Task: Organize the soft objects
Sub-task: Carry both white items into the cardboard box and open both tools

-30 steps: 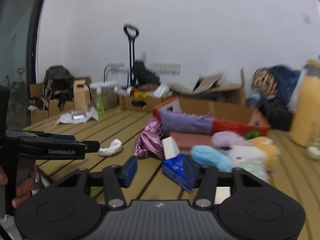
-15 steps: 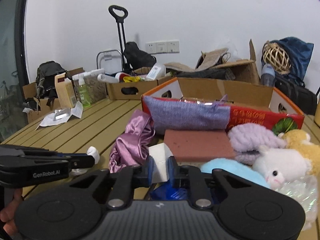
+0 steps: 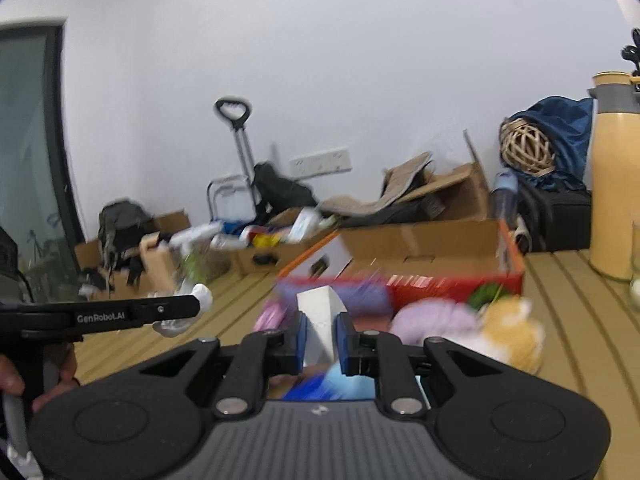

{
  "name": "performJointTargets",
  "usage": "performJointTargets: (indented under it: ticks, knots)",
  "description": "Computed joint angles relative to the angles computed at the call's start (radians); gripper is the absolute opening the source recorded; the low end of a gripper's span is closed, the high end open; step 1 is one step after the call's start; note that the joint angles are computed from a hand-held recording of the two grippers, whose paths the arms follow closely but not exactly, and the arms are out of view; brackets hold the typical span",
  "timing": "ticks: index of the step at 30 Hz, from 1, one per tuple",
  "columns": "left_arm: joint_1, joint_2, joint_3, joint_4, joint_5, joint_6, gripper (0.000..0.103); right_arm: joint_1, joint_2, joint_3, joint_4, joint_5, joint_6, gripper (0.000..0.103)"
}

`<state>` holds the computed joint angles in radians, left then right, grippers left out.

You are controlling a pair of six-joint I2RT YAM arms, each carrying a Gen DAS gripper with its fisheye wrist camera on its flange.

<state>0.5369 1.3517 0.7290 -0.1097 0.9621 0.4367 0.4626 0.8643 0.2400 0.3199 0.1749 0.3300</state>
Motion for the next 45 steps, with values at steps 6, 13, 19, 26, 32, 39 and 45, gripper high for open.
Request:
performJointTargets:
  ticks: [6, 13, 19, 26, 32, 39, 45]
  knots:
    - [-0.387, 0.463, 0.575, -0.014, -0.402, -0.166, 0.008, -0.438, 0.647, 0.616, -0.179, -0.320, -0.194, 0.016]
    - [-0.557, 1.074, 1.414, -0.342, -0.715, -0.182, 0.010, -0.431, 1.364, 1.494, -0.579, -0.073, -0.460, 0.019]
    - [-0.564, 1.238, 1.645, -0.458, -0.731, -0.103, 0.057, -0.400, 1.636, 1.884, -0.802, 0.112, -0.550, 0.051]
    - [-0.539, 1.057, 1.438, -0.401, -0.670, -0.132, 0.065, -0.436, 1.448, 1.701, -0.761, 0.003, -0.471, 0.052]
    - [-0.476, 0.684, 1.106, -0.338, -0.582, -0.127, 0.076, -0.424, 1.038, 1.344, -0.716, 0.026, -0.471, 0.063]
    - [-0.319, 0.203, 0.657, -0.272, -0.406, -0.119, 0.082, -0.352, 0.485, 0.930, -0.722, 0.040, -0.417, 0.075]
    - [0.090, -0.300, 0.071, -0.079, -0.009, -0.053, 0.092, 0.009, -0.135, 0.463, -0.745, 0.270, -0.272, 0.087]
